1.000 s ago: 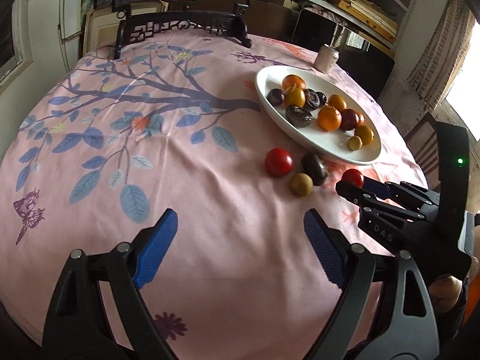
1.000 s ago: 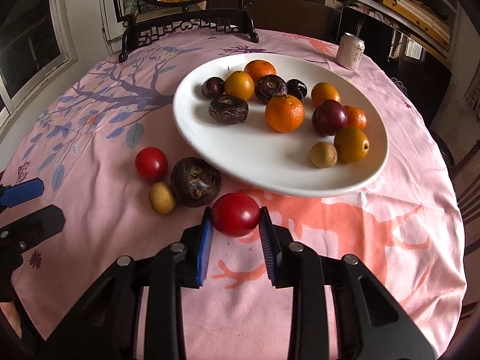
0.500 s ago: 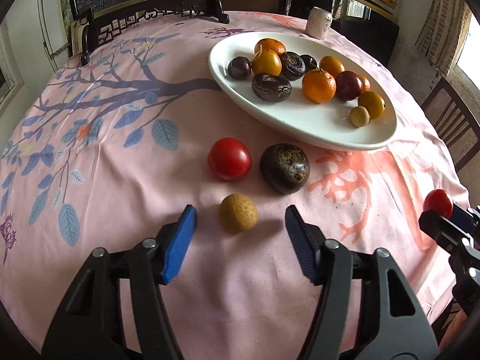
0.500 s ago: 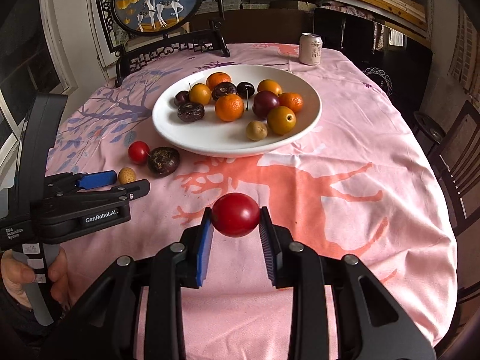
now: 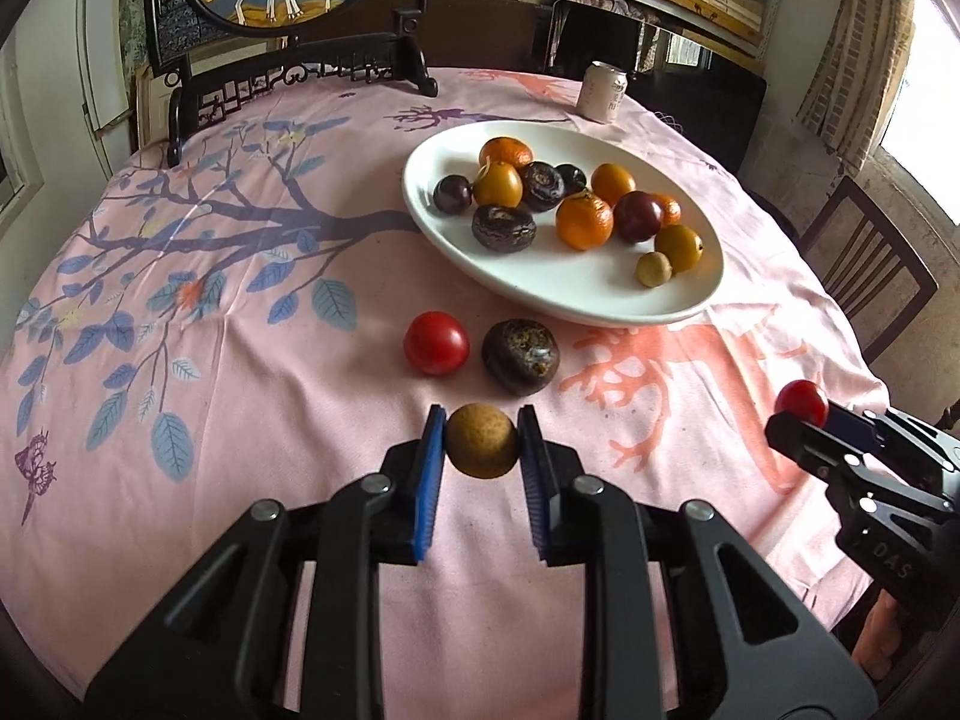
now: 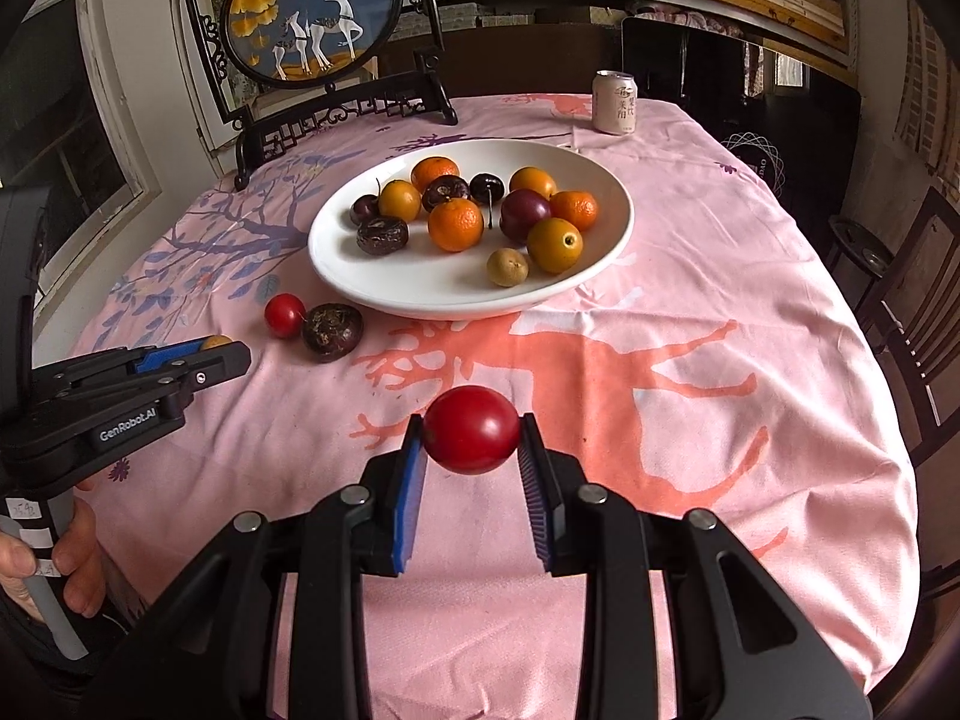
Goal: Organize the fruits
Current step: 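Carry both fruits over the white plate and open both grippers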
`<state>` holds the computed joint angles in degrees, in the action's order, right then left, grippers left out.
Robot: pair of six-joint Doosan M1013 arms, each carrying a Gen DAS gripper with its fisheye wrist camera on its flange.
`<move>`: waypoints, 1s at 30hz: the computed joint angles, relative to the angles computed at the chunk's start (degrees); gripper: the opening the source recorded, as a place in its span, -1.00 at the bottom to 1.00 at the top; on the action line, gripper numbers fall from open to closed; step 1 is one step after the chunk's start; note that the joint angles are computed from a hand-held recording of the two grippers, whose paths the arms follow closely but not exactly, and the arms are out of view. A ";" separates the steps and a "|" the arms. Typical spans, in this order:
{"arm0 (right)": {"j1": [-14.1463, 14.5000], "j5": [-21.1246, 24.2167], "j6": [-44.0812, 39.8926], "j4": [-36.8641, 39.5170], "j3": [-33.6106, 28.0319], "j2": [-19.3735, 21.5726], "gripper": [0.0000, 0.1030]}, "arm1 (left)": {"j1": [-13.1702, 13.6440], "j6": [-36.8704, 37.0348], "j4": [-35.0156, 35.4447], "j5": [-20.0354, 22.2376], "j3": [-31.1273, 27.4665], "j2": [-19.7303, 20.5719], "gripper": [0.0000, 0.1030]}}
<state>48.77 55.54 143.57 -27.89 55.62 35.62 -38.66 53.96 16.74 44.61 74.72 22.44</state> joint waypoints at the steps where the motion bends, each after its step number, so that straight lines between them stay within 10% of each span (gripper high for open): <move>1: 0.00 0.02 -0.08 -0.03 -0.02 0.01 -0.40 | -0.06 1.20 -0.33 -0.29 -0.20 -0.12 -0.53; 17: -3.58 5.63 -12.52 1.31 -17.51 8.93 -0.40 | 2.39 10.94 -8.51 11.75 -25.02 14.06 -0.52; 30: -5.44 8.27 -15.54 5.07 -22.96 13.09 -0.40 | 2.72 11.51 -9.47 14.82 -29.11 17.57 -0.52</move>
<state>43.33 63.81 128.02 -22.82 32.66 48.71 -35.94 65.47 7.27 59.43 45.62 40.02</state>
